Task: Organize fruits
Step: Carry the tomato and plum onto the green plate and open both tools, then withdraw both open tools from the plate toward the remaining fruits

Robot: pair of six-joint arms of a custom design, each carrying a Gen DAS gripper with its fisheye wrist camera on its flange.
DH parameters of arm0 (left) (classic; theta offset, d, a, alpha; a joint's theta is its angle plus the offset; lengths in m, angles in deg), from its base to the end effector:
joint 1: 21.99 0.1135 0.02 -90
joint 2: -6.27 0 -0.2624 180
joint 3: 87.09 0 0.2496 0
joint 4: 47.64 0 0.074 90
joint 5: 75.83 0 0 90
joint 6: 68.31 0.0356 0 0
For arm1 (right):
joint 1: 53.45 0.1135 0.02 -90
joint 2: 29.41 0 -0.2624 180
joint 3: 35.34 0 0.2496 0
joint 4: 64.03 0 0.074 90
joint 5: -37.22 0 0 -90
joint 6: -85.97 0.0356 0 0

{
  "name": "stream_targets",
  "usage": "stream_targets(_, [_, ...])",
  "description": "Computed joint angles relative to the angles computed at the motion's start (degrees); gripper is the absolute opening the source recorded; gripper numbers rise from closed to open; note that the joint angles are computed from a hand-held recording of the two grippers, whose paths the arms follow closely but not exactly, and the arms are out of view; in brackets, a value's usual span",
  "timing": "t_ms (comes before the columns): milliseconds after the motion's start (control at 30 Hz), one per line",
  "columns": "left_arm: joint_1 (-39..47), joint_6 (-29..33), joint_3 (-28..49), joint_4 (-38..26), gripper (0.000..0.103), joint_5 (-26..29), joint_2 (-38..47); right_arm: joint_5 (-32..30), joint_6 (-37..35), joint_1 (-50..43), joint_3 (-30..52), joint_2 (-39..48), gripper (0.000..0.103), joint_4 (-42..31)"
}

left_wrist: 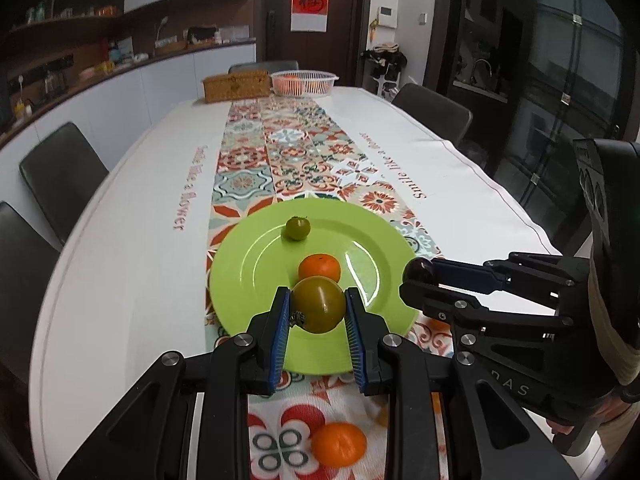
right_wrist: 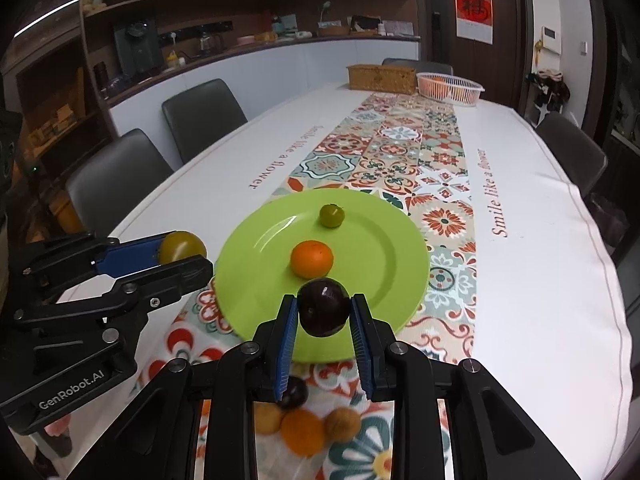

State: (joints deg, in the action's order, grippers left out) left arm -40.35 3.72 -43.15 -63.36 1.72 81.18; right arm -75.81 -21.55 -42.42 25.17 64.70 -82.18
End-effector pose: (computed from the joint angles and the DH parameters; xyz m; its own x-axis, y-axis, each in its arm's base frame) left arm 0.2305 -0.0684 0.1593 -0.7085 -0.0823 -0.7009 -0.0540 0.9966 -0.0624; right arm 0.3044 0.0735 0.1533 -0.6105 -0.4013 -0.6829 -0.6266 0.7720 0.1066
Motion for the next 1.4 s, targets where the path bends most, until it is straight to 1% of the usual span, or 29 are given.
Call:
stream_targets(167, [4.64,1.45,1.01,4.33,0.027,5.39,7.29,1.0,0.97,1.15,4.5,6.7,0.028,-0.29])
stream_targets(300, [6.29,1.95,1.92,5.86,0.027,7.37,10.97,1.63,1.3,1.73,6.81,10.49,0.028,-0.27])
stream_targets(433, [6.59,2.65,2.52,6.76,0.028,6.47,12.94,2.27,1.22,2.01,7.3,12.0,0.028,0.58])
stream_targets(500, [6.68,2.89,2.54,7.21,0.038,5.37,13.12,3.37,1.38,2.19,7.27,12.24,0.029,1.31])
stream_targets(567, [6.51,3.01,2.08,7.58,0.044,4.47,12.64,3.31,1.47,1.96,7.26,12.42,0.029,1.55])
stream_targets(633, [6.13,2.99,1.79,7.03,0.045,3.56,11.77,3.04,1.68,1.55,6.99,12.32,0.036,1.76])
stream_targets(767, [5.03,2.06,0.45,5.52,0.048,0.97,8.76,3.49,1.47,0.9,4.9,10.55,0.036,3.4])
stream_targets(933, [2.16,0.26,-0.96,1.56,0.049,-2.76,3.39,2.58,1.0,-0.65,1.32,6.17,0.036,4.06])
stream_targets(1067, [-1.71,-2.17,-1.94,-2.88,0.056,-6.95,-2.9,1.22,0.98,-2.01,-1.76,1.12,0.036,3.73])
stream_targets(1133, [-3.86,-3.4,-2.06,-5.51,0.056,-9.2,-6.02,0.25,0.91,-2.84,-3.48,-1.93,0.037,3.36])
stream_targets(1233, [-7.87,-5.78,-2.17,-10.38,0.059,-13.06,-10.95,-0.79,0.76,-4.11,-6.19,-7.29,0.042,2.16])
stream_targets(1300, [-11.23,-7.9,-2.24,-14.19,0.064,-16.0,-14.61,-1.4,0.19,-4.82,-7.69,-10.63,0.042,1.14])
stream_targets(1400, [-16.37,-11.78,-1.98,-19.7,0.068,-20.57,-18.63,-2.41,-0.62,-6.04,-10.33,-16.48,0.043,-0.7])
